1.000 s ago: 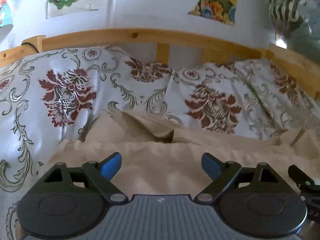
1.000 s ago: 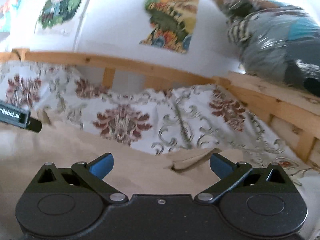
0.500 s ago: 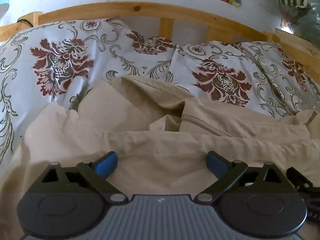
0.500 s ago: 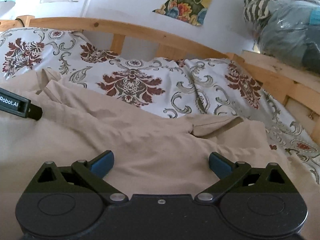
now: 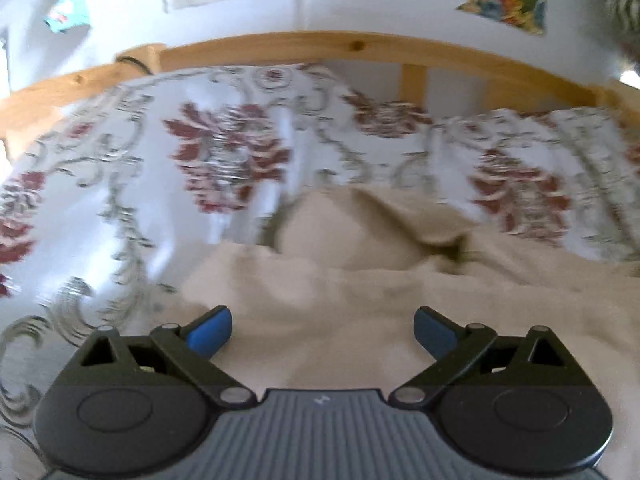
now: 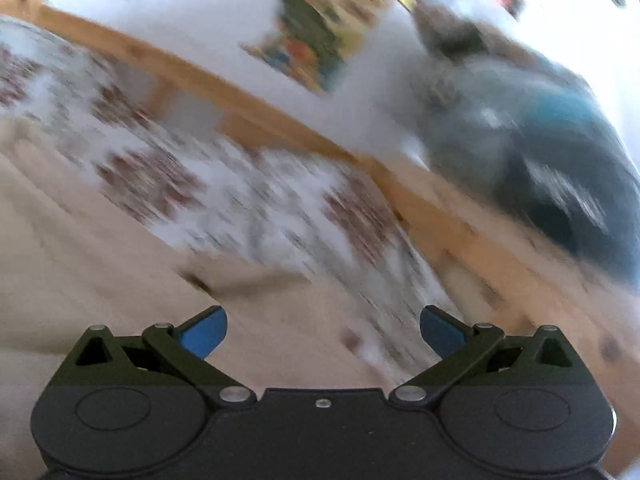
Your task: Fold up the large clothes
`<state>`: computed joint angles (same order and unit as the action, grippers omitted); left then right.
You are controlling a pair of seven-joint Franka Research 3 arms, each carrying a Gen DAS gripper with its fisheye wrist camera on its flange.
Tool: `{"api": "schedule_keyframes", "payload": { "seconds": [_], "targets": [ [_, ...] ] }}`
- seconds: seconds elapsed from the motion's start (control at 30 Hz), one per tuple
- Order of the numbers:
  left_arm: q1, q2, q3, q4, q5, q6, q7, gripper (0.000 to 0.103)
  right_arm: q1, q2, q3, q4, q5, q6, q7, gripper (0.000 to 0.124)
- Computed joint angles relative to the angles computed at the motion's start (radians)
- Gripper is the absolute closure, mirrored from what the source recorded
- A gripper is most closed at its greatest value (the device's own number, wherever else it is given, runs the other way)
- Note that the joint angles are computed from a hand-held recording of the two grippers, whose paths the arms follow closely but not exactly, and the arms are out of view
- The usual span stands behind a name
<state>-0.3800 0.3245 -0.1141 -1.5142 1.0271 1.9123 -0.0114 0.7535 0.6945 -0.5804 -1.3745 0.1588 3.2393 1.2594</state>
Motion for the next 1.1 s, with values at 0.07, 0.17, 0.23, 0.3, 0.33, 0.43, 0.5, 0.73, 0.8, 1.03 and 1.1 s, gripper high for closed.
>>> {"api": "schedule_keyframes", "payload": {
  "seconds": [0.07,0.17,0.23,0.3,0.33,0.43,0.5,0.73,0.8,1.03,1.1],
  "targets": [
    [0.001,0.008,0.002,-0.002,-0.001,-0.020,0.034,0.004,0.035,0.027,-0.070,0.012,0.124,-0.072,0.012,0.022],
    [-0.011,0.021,0.005,-0.009,0.024,-0.047,0.057,0.003,-0.028,0.033,-0.022,0.041,0.033,-0.136,0.134,0.022],
    [-0.012,0.028,0.007,-0.018,0.036,-0.043,0.072,0.001,-0.065,0.044,0.018,0.073,0.018,-0.184,0.146,0.022],
    [-0.009,0.029,0.008,-0.022,0.036,-0.035,0.072,0.000,-0.095,0.045,0.061,0.074,0.007,-0.185,0.155,0.022],
    [-0.005,0.026,0.008,-0.027,0.030,-0.026,0.069,0.000,-0.101,0.044,0.072,0.068,-0.003,-0.174,0.162,0.022],
    [0.001,0.007,0.007,-0.051,0.029,-0.002,0.051,0.001,-0.133,0.045,0.116,0.078,-0.032,-0.183,0.176,0.022],
    [-0.003,-0.011,0.001,-0.063,0.030,-0.013,0.052,0.001,-0.146,0.041,0.132,0.083,-0.053,-0.185,0.192,0.022],
    [-0.048,-0.154,-0.068,-0.194,0.086,-0.092,-0.068,0.001,-0.127,-0.102,0.148,-0.059,-0.104,-0.127,0.306,0.022],
    [-0.047,-0.194,-0.094,-0.224,0.044,-0.102,-0.114,0.001,-0.166,-0.180,0.230,-0.115,-0.098,-0.131,0.308,0.022],
    [0.031,-0.384,-0.134,-0.469,-0.081,0.218,-0.426,0.001,-0.415,-0.492,0.620,-0.414,0.100,-0.152,0.229,0.022],
    [0.066,-0.399,-0.131,-0.511,-0.089,0.341,-0.477,0.001,-0.422,-0.544,0.631,-0.467,0.128,-0.201,0.262,0.022]
  ]
}}
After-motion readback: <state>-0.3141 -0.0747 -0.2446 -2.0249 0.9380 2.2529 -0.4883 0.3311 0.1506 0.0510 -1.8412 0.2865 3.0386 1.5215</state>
